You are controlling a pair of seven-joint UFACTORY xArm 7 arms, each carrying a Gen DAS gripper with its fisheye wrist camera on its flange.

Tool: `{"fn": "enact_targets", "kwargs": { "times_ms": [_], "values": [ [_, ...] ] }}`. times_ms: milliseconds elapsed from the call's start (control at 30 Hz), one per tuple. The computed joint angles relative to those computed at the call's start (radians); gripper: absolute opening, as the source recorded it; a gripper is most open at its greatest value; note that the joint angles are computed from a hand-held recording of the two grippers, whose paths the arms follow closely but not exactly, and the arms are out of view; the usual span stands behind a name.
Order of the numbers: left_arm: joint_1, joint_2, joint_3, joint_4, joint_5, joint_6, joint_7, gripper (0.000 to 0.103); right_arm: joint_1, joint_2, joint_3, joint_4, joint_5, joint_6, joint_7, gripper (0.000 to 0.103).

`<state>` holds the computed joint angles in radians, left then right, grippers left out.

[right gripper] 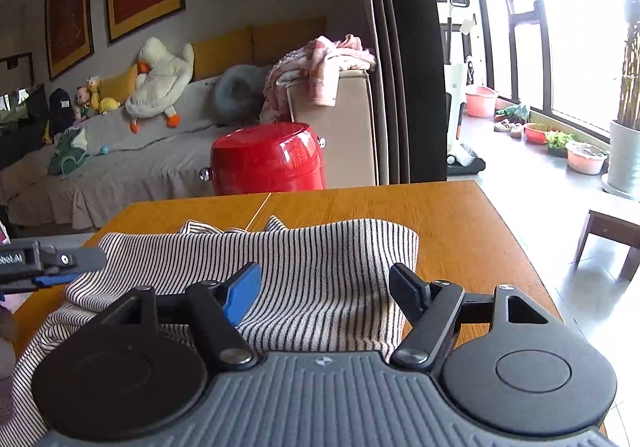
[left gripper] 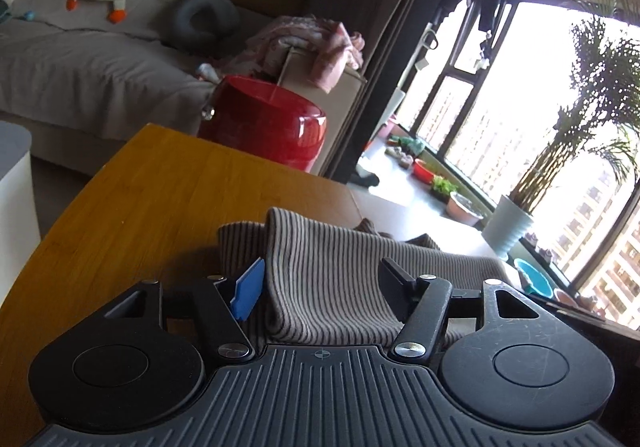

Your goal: Fold clothes

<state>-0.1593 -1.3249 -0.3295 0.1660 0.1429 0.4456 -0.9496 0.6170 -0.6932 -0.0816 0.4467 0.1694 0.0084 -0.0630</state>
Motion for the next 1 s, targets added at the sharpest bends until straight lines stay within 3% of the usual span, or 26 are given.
{"fn": "enact_targets", "kwargs": {
  "times_ms": [167,400,500,567,633,733,800,833,900,1000],
  "values": [
    [0.001,0.028,0.000,0.023,0.003,0.042,0.002,0.065,-0.011,-0.008,0.002,-0.021,0.004,-0.050,0.034,0.076],
    [-0.004,0.007,-0.033,0.025,0.025,0.069,-0.004,0.021,-0.008,0.002,-0.010,-0.016,-0.016,-0.055,0.060,0.078],
    [-0.017,-0.011,-0.035,0.026,0.034,0.078,0.003,0.019,-0.012,-0.003,-0.008,-0.022,-0.023,-0.057,0.067,0.078],
    [-0.021,-0.024,-0.036,0.037,0.025,0.137,-0.010,0.020,-0.022,-0.003,-0.002,-0.011,-0.029,-0.031,0.072,0.078],
    [-0.045,-0.058,0.005,0.035,0.017,0.210,0.015,0.020,-0.027,-0.002,-0.003,0.011,-0.030,0.015,0.069,0.078],
    [-0.041,-0.111,0.048,0.049,0.033,0.301,0.090,0.027,0.034,0.024,-0.077,0.091,0.001,0.123,0.001,0.078],
    [-0.038,-0.122,0.108,0.057,0.022,0.296,0.144,0.030,0.057,0.063,-0.116,0.149,0.031,0.167,-0.047,0.078],
    [-0.036,-0.126,0.138,0.062,0.011,0.291,0.172,0.042,0.068,0.082,-0.135,0.179,0.047,0.191,-0.070,0.078],
    [-0.054,-0.111,0.233,0.048,-0.056,0.219,0.207,0.055,0.113,0.115,-0.191,0.229,0.105,0.235,-0.122,0.078],
    [-0.055,-0.022,0.278,0.047,-0.120,0.139,0.245,0.061,0.183,0.147,-0.273,0.272,0.214,0.289,-0.194,0.078]
  ]
}}
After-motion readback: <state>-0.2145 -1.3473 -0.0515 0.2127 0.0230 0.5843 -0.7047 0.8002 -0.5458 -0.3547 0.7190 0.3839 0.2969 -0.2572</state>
